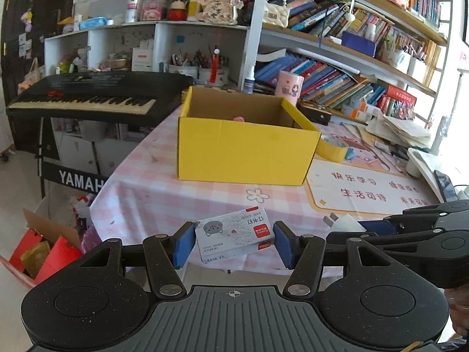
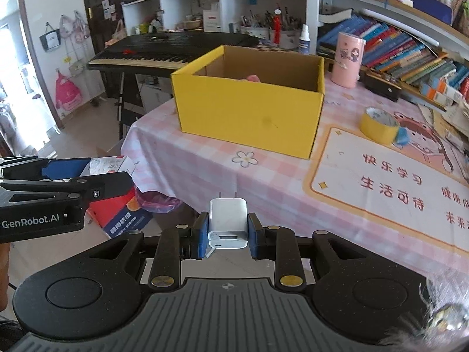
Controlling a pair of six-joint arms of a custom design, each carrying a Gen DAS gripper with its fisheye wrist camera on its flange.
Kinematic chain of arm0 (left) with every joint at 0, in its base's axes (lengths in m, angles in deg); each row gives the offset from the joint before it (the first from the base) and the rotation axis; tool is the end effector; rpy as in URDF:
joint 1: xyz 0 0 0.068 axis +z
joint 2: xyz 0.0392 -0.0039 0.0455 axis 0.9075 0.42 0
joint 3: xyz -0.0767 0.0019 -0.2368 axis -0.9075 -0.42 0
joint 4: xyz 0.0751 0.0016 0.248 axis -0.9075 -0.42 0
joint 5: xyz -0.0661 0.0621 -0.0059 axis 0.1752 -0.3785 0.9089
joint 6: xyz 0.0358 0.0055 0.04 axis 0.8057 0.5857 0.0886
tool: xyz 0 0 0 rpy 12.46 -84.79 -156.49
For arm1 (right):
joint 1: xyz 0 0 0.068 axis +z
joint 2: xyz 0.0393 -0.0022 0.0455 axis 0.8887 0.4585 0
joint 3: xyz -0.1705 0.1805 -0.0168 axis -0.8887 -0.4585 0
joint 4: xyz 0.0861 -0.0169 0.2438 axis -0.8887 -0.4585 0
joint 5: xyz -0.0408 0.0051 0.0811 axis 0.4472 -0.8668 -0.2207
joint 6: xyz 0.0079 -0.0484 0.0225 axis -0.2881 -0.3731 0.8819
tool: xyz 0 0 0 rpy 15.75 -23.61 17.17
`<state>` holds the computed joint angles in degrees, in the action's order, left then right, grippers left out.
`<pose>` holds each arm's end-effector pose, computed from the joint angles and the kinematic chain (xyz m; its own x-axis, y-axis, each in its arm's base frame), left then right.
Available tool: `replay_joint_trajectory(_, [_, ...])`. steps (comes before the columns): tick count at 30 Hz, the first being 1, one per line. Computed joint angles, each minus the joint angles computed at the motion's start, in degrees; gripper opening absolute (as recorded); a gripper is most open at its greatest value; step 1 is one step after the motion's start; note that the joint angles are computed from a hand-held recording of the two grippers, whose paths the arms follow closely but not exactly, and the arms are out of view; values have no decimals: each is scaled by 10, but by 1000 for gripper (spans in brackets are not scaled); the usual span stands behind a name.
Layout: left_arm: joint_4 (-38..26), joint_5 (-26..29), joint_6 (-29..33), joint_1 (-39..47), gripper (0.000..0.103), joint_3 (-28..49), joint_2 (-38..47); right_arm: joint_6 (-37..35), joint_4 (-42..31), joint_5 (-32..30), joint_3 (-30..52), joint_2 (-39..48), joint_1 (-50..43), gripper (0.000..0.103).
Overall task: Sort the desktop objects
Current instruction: 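Lift the small box and charger plug and carry both toward the yellow box, then lower the small box and charger plug into the yellow box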
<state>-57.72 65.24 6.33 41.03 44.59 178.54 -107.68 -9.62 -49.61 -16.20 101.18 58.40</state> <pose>0.2707 -0.1128 0.0928 -0.5893 -0.0834 -0.8036 0.0517 0.9887 -0.1405 0.3102 -0.0086 0.1091 -0.6349 -0.2887 -0.7166 -0.4634 0.8845 0.0542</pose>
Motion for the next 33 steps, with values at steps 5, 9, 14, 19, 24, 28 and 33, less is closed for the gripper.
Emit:
replay_joint_trajectory(5, [-3, 4, 1, 5, 58, 7, 6, 1, -5, 2, 15, 12, 7, 24])
replay_joint_trajectory(9, [5, 3, 3, 8, 58, 17, 19, 2, -3, 2, 17, 15, 8, 24])
replay_joint_trajectory(14, [7, -1, 12, 14, 58, 50, 40, 9, 4, -5, 46, 42, 9, 24])
replay_joint_trajectory(19, [-2, 2, 25, 23, 58, 108, 71, 16, -10, -12, 117, 90, 5, 24])
replay_joint_trajectory(24, [-13, 4, 45, 32, 58, 193, 123, 13, -32, -24, 204, 137, -1, 24])
replay_joint_trajectory(28, [-30, 2, 60, 38, 58, 276, 175, 11, -50, -39, 289, 185, -5, 24])
replay_joint_trajectory(33, [-71, -11, 63, 41, 58, 392, 246, 12, -93, -53, 430, 266, -8, 24])
